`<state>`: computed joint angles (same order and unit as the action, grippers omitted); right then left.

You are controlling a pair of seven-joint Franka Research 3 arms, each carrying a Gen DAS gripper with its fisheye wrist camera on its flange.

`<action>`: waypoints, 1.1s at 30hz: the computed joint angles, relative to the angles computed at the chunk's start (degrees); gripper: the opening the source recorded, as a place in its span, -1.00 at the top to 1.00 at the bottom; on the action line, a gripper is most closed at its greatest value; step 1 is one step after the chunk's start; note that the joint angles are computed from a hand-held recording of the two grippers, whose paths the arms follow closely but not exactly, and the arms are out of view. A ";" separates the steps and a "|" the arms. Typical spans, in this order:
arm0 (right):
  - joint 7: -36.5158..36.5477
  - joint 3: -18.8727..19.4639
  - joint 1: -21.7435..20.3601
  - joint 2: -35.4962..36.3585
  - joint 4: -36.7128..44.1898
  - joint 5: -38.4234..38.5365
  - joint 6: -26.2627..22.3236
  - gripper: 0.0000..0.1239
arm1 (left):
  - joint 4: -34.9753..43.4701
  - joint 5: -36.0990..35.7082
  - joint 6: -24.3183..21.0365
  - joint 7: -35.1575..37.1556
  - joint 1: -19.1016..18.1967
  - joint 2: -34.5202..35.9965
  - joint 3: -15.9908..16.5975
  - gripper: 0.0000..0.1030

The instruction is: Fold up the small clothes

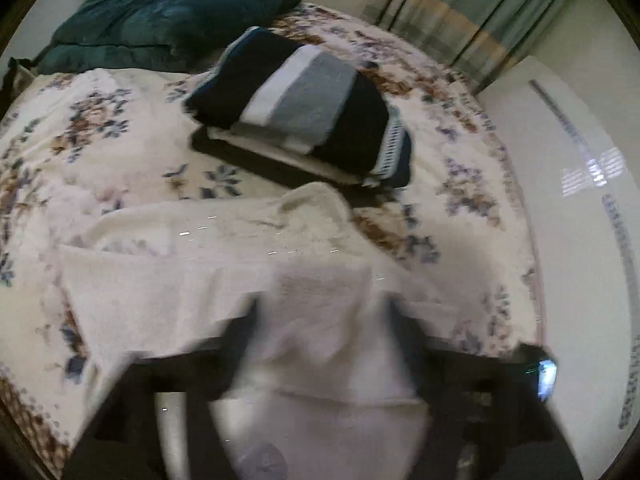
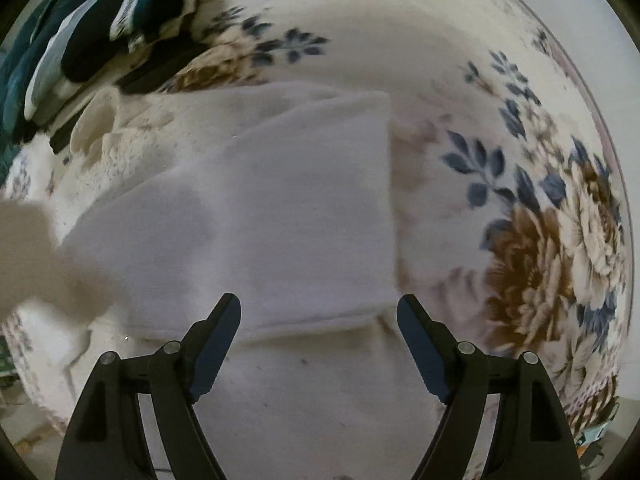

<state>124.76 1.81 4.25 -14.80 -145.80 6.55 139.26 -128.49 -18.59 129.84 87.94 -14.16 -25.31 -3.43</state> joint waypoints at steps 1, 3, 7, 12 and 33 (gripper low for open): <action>-1.91 -1.03 0.60 -1.05 -0.88 2.80 0.92 -0.33 | -0.93 1.69 0.12 -0.70 1.28 -1.04 0.06 -0.79; -6.13 -2.70 2.03 -1.93 -1.91 8.94 3.55 -0.33 | -3.10 6.11 1.62 -2.81 3.91 -2.16 -0.51 -0.79; -15.24 -4.37 5.90 1.52 0.30 23.13 8.34 -0.33 | -7.82 18.18 1.92 -5.86 10.78 -6.13 0.06 -0.79; -20.02 -2.54 6.99 15.51 10.85 30.51 11.52 -0.31 | -10.99 27.26 0.65 -9.16 16.32 -7.30 1.06 -0.79; -1.25 -2.29 -2.42 1.57 0.93 1.40 1.74 0.87 | -1.54 30.22 7.92 -11.21 13.52 14.81 -2.02 -0.79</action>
